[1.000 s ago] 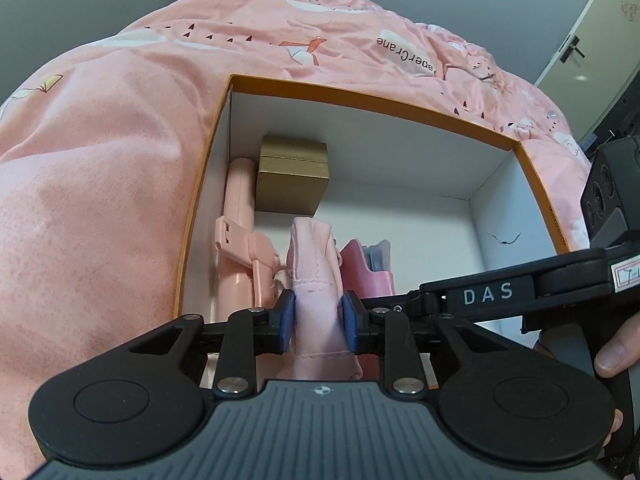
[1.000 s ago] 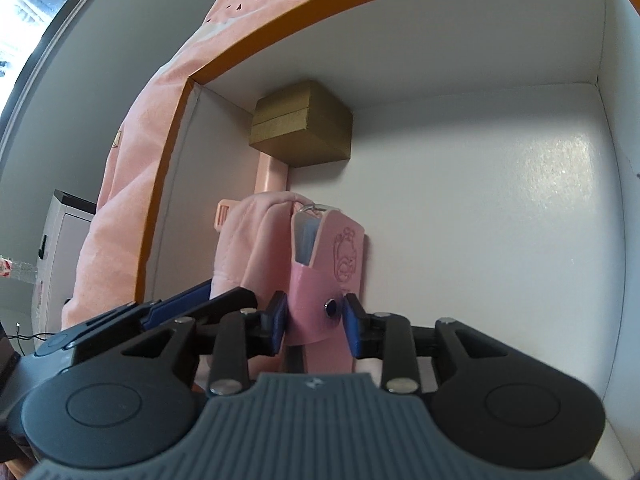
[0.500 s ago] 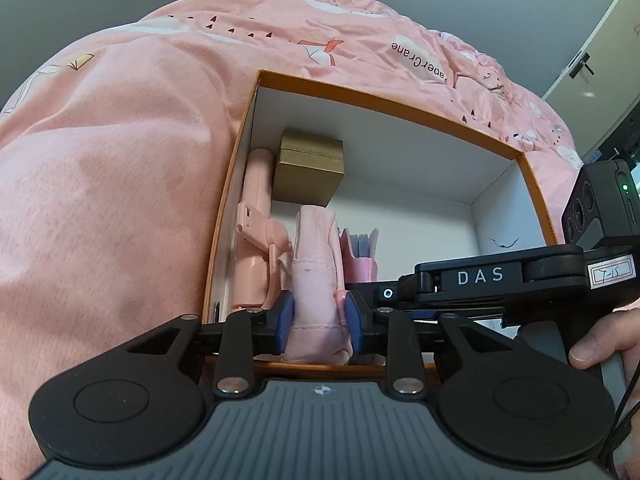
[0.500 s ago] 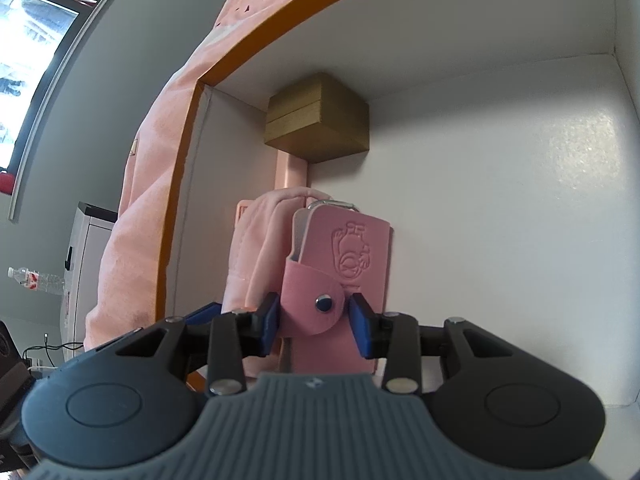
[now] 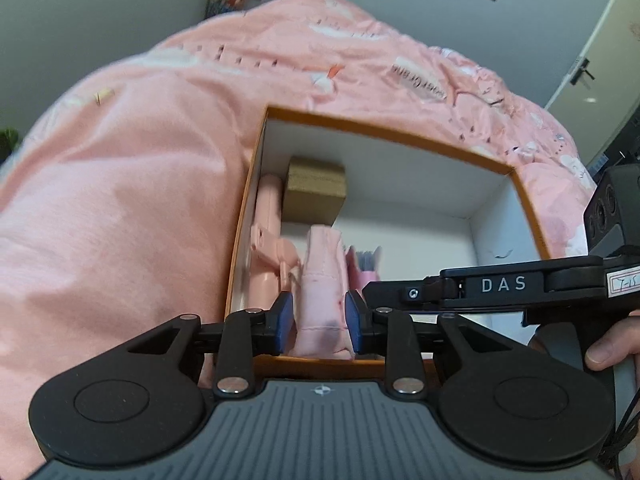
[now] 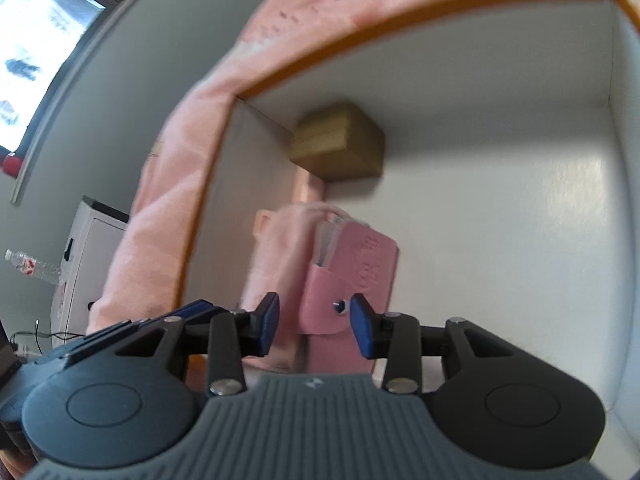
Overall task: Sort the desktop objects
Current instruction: 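Open both grippers inside the box and pull them back out, then grasp the brown PHOTO CARD box with the left gripper while the right gripper grasps the grey box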
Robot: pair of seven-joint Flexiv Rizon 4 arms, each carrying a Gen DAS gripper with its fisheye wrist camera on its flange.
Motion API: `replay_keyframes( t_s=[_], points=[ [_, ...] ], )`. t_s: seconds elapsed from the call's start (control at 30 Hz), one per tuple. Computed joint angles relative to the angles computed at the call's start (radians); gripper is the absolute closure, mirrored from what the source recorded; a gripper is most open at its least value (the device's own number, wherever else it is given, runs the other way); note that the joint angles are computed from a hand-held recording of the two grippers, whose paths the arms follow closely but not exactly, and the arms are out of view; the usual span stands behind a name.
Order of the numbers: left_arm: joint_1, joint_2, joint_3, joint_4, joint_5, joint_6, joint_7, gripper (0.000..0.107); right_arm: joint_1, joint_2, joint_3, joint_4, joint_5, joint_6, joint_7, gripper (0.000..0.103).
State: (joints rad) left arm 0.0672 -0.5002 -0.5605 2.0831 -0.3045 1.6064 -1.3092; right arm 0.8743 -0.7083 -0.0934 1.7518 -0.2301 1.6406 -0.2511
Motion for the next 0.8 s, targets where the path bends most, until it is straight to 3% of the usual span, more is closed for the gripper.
replay_keyframes(
  t_s=[0.07,0.13,0.23,0.37,0.57,0.67,0.8],
  points=[
    [0.016,0.033,-0.017,0.025,0.01,0.004,0.012,0.075,0.069,0.03,-0.078,0.036,-0.005,0.011,0.01,0.061],
    [-0.02,0.081,0.03,0.035,0.017,-0.035,0.014,0.074,0.13,0.059,-0.14,0.071,-0.005,0.028,0.018,0.061],
    [-0.101,0.139,0.132,0.042,0.017,-0.107,0.019,0.074,0.19,0.099,-0.185,0.116,0.004,0.035,0.029,0.061],
    [-0.136,0.183,0.173,0.067,-0.013,-0.169,0.069,0.072,0.257,0.144,-0.222,0.172,0.021,0.036,0.05,0.061],
    [-0.285,0.166,0.351,0.036,0.05,-0.226,0.044,0.059,0.179,0.161,-0.086,0.173,-0.014,-0.022,0.074,0.059],
    [-0.285,0.143,0.352,0.03,0.021,-0.253,0.069,0.058,0.088,0.137,0.025,0.14,-0.027,-0.074,0.084,0.056],
    [-0.303,0.115,0.386,0.016,0.024,-0.292,0.062,0.056,0.041,0.115,0.081,0.12,-0.045,-0.107,0.117,0.048]
  ],
)
